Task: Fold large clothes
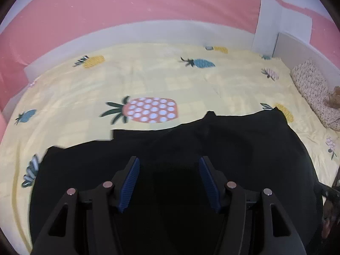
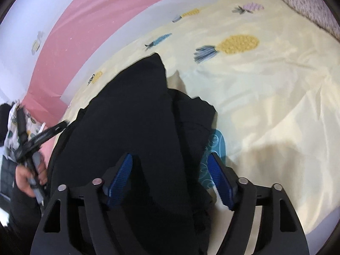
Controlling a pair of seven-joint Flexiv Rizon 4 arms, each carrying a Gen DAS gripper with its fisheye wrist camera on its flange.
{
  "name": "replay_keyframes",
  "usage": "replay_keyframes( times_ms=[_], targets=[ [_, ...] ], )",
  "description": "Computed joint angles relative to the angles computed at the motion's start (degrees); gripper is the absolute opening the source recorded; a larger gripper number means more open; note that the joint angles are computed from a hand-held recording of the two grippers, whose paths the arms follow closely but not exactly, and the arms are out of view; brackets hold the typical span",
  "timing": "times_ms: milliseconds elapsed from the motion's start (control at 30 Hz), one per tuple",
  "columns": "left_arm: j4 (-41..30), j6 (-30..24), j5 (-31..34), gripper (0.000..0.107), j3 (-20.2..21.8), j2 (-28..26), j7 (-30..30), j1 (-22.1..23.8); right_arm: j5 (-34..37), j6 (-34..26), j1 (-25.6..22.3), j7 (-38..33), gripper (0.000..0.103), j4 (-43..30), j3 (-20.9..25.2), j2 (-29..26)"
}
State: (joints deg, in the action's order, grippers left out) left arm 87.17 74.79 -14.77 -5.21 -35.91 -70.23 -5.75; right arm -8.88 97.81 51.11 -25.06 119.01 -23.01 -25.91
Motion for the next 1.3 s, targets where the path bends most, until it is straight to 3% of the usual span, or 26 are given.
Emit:
replay_keyframes(
  times_ms=[67, 233, 333, 433, 633, 733, 833, 1067, 1133, 1200, 1300],
  targets=[
    [4.67, 1.98, -1.53, 0.061, -1.89, 2.38, 1.7, 2.62, 0.88, 1.67, -4.54, -0.42, 0.077, -0.63, 5.0, -0.47],
    [15.62, 6.59, -4.45, 0.061, -2.99, 7.21, 4.41, 6.93, 2.17, 2.42, -9.61, -2.32, 0.077, -2.44, 10.66, -1.35],
    [20.48, 10.29, -7.0, 0.062, -4.77, 9.02, 5.59, 10.38, 1.82, 2.52, -19.68, -4.05, 0.077, -5.57, 21.37, -3.25],
    [23.45, 12.57, -9.38, 0.062, -5.63, 10.2, 5.57, 13.07, 1.7, 2.79, -25.62, -5.03, 0.078, -7.54, 27.84, -4.91],
    [26.58, 15.0, -13.14, 0.062, -8.47, 11.65, 5.47, 19.42, 2.14, 2.48, -27.65, -5.46, 0.078, -8.11, 30.36, -5.32],
    [27.19, 12.08, -17.69, 0.065, -13.75, 11.53, 7.61, 25.14, 2.16, 1.8, -28.66, -5.47, 0.078, -8.52, 31.6, -5.49],
    [27.05, 7.92, -24.95, 0.073, -21.02, 10.17, 14.97, 31.13, 1.42, 0.57, -31.14, -6.47, 0.078, -9.26, 34.21, -5.77],
    [22.08, -6.18, -34.56, 0.097, -21.57, 5.59, 20.33, 32.85, 1.05, -2.61, -39.89, -10.56, 0.081, -12.58, 43.87, -8.43],
    [22.1, -9.38, -40.1, 0.098, -22.93, 4.66, 23.26, 34.44, 1.63, -3.14, -42.06, -11.82, 0.082, -13.62, 46.55, -9.55],
    [23.14, -9.78, -46.08, 0.098, -24.4, 4.76, 27.67, 35.21, 2.16, -3.6, -43.62, -13.14, 0.084, -14.55, 48.57, -10.56],
    [21.84, -10.57, -44.97, 0.101, -21.66, 4.29, 27.93, 32.52, 3.17, -4.57, -45.2, -14.52, 0.086, -16.46, 50.67, -12.22]
  ],
)
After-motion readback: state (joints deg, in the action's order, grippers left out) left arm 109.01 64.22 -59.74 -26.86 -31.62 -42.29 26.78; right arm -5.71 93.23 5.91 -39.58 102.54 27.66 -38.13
